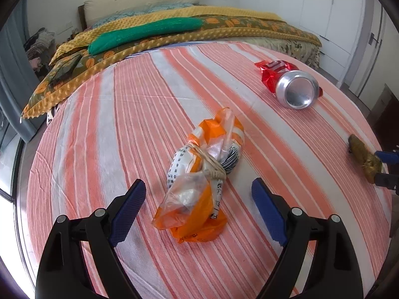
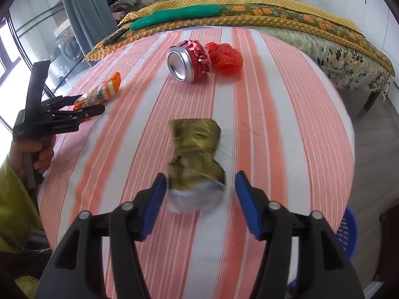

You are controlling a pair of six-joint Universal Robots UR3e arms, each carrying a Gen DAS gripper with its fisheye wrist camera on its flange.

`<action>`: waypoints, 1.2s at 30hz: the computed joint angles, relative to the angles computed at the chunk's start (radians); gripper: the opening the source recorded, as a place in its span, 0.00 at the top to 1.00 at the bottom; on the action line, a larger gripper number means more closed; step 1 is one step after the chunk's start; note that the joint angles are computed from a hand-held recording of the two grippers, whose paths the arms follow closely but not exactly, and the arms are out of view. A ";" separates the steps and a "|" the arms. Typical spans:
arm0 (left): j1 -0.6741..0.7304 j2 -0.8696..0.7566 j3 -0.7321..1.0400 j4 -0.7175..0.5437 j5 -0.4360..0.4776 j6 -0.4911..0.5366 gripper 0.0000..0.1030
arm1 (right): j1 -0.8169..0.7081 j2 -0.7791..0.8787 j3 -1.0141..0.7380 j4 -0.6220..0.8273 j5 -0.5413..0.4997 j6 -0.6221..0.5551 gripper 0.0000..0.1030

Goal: Collect trash
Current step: 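Close the right gripper on the gold wrapper and lift it, then carry the orange packet and gold wrapper to the blue wastebasket and open both grippers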

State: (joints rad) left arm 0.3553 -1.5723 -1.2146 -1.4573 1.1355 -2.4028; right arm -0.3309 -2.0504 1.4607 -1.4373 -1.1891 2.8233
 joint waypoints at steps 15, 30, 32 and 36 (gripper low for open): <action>-0.049 -0.197 0.341 -0.242 0.018 0.126 0.16 | 0.054 0.210 -0.246 0.118 -0.010 -0.043 0.33; -0.039 -0.136 0.315 -0.292 -0.017 0.112 0.54 | 0.125 0.233 -0.242 0.054 -0.026 0.000 0.66; -0.034 -0.089 0.276 -0.290 -0.034 0.111 0.54 | 0.095 0.199 -0.240 0.078 0.002 -0.014 0.66; -0.040 -0.010 0.216 -0.312 -0.066 0.072 0.54 | 0.029 0.144 -0.209 0.112 0.053 -0.034 0.66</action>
